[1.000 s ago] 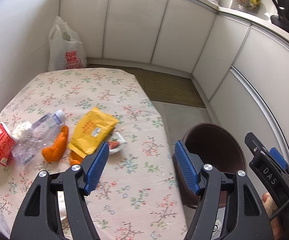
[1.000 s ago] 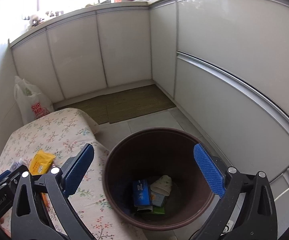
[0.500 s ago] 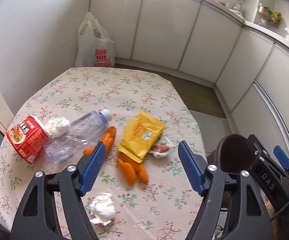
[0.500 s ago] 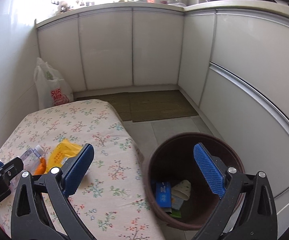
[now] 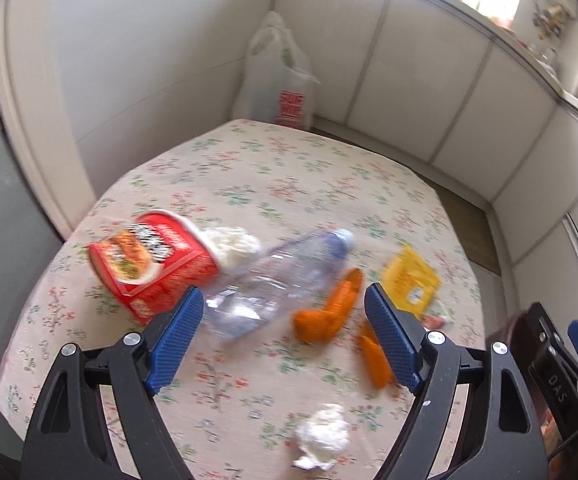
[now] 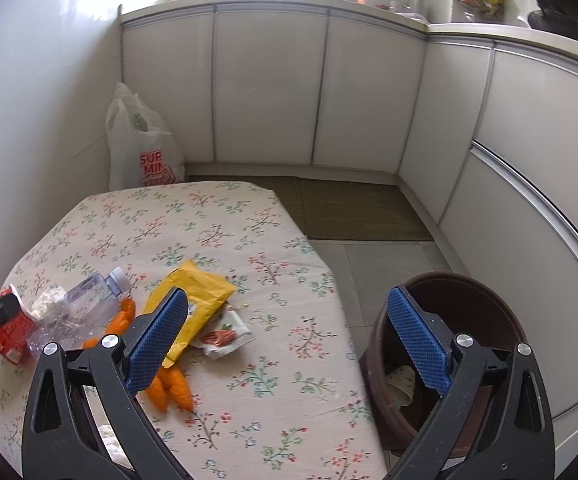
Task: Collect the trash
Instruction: 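Grasp the red noodle cup with the left tool and lift it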
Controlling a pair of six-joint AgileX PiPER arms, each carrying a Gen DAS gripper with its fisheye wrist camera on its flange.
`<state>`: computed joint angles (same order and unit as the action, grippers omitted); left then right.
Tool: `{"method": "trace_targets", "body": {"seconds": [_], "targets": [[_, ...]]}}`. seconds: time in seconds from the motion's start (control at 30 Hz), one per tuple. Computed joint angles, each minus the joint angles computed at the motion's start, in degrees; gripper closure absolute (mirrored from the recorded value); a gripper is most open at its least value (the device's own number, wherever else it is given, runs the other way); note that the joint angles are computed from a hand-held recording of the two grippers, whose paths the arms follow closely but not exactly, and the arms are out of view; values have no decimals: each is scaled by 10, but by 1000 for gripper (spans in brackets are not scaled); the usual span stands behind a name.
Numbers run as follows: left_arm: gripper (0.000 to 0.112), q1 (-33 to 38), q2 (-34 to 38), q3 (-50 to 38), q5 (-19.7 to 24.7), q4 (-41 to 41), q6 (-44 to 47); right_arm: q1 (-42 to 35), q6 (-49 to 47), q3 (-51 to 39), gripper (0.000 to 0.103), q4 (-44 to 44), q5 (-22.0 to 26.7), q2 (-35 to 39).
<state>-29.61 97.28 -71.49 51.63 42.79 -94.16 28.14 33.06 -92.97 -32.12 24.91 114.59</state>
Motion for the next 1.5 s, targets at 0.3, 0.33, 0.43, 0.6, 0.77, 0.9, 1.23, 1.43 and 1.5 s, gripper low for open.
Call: {"method": "trace_targets", "body": {"seconds": [0.3, 0.33, 0.43, 0.6, 0.77, 0.9, 1.23, 1.43, 1.5], "targets": [[28, 134, -103, 187, -102, -41, -83, 65, -32, -43, 7, -5, 28, 40], [28, 161, -113, 212, -140, -61, -79, 75, -26, -44, 7, -18, 30, 43], [28, 245, -130, 273, -265, -161, -21, 97, -28, -54, 7, -31, 38, 54], [25, 302, -125, 278, -285, -245, 57, 115, -48, -83, 7, -25, 69, 79], [25, 264, -60, 143, -81, -215, 206, 119, -65, -99, 7, -17, 81, 90], [17, 201, 1, 50, 72, -121, 321, 114, -88, -114, 7, 10, 90, 96], [17, 204, 137, -62, 164, -80, 652, 98, -82, -113, 7, 8, 84, 90], [17, 195, 204, -124, 181, -7, 690, 77, -126, -153, 7, 70, 114, 115], [17, 189, 224, -133, 181, 37, 685, 73, -140, -162, 7, 89, 119, 120]]}}
